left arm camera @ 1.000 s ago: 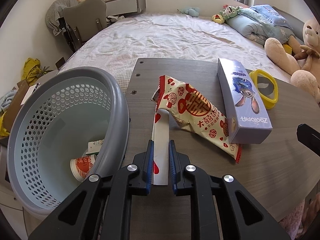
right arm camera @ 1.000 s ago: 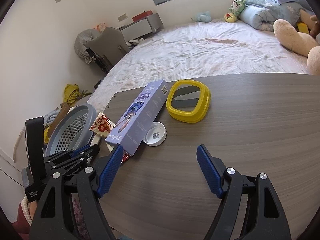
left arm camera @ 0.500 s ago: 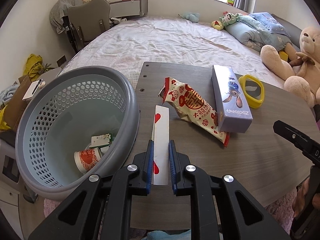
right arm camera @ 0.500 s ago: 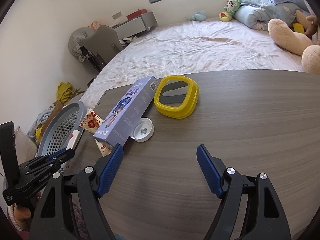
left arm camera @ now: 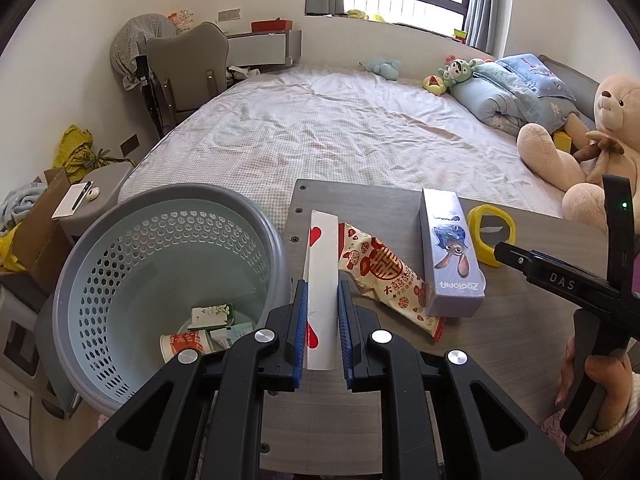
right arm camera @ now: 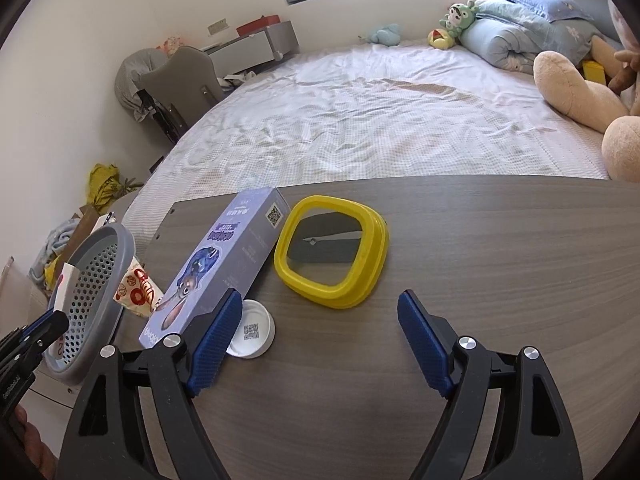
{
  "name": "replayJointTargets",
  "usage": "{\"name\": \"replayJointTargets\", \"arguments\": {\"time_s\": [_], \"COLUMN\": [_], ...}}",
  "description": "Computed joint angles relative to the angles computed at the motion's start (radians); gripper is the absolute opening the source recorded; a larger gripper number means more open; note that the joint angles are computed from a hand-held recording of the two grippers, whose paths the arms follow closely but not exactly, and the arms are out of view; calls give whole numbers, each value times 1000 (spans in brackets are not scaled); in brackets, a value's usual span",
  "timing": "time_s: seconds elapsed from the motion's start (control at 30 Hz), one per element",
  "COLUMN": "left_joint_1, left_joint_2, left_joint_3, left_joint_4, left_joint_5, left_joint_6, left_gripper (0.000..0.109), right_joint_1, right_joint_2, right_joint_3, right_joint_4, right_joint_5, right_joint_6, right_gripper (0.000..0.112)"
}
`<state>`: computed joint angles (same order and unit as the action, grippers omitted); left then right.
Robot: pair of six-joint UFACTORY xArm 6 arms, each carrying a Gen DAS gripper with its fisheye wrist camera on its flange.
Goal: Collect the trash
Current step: 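Grasp the yellow ring frame with the right gripper while the left gripper holds the card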
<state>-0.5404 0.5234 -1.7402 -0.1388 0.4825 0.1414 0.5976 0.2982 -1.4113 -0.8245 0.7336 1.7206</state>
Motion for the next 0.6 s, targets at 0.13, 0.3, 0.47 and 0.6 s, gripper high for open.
{"name": "replayJointTargets", "arguments": {"time_s": [0.13,0.3,0.47,0.6], "left_joint_1": [7,14,19,21], "left_joint_2": [22,42,56,60], "left_joint_3": [-33,-60,-76,-77], "left_joint_4": [-7,-6,-11,-11], "left_joint_5": [17,24,33,33], "left_joint_6": [0,-8,-12,-17], "left_gripper": [14,14,14,14], "right_joint_1": [-14,-26,-29,-28], "right_joint_2": [36,84,122,143], "right_joint_3": [-47,-108,-159,-187], "right_joint_4": [21,70,91,104], "right_joint_5": [31,67,110,141], "right_joint_6": [-28,-78,-107,-128], "right_gripper": [83,85,85,84]}}
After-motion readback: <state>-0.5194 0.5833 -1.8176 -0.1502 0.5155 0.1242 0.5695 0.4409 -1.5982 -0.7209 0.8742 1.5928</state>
